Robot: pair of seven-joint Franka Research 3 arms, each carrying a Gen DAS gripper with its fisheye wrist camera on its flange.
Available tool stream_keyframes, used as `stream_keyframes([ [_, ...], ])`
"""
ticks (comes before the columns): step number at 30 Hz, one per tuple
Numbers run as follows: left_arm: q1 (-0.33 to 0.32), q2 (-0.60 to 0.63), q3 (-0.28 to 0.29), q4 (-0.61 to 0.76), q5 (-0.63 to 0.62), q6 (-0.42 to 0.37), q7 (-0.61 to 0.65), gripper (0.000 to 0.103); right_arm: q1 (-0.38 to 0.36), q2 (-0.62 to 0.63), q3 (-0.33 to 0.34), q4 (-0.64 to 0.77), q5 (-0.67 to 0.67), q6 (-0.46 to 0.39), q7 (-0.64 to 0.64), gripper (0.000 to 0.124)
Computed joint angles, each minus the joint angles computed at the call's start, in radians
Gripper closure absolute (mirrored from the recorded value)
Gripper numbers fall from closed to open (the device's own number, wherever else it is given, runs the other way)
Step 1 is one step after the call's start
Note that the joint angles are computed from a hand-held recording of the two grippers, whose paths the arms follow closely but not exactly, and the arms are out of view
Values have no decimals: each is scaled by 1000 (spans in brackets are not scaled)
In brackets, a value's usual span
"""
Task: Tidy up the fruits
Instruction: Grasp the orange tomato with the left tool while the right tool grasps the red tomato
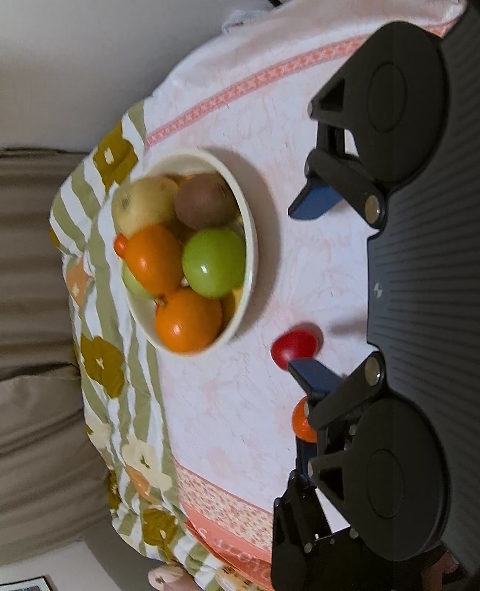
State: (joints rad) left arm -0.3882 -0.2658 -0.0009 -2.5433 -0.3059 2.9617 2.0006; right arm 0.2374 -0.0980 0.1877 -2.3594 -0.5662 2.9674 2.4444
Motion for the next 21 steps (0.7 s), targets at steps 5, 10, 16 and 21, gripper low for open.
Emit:
stream_keyframes([
  [5, 34, -24, -12, -22, 38, -5, -45, 60, 30, 47, -10, 34, 18, 0, -44, 35],
  [10, 41, -37, -3, -33, 65, -4, -76, 60, 76, 90, -43, 68, 45, 1, -93, 44],
  [16, 43, -51, 2, -45, 89, 1, -109, 60, 115, 121, -74, 94, 79, 8, -141, 53],
  [21, 51, -59, -1, -49, 116, 1, -144, 60, 140, 135, -90, 103, 103, 10, -182, 71],
])
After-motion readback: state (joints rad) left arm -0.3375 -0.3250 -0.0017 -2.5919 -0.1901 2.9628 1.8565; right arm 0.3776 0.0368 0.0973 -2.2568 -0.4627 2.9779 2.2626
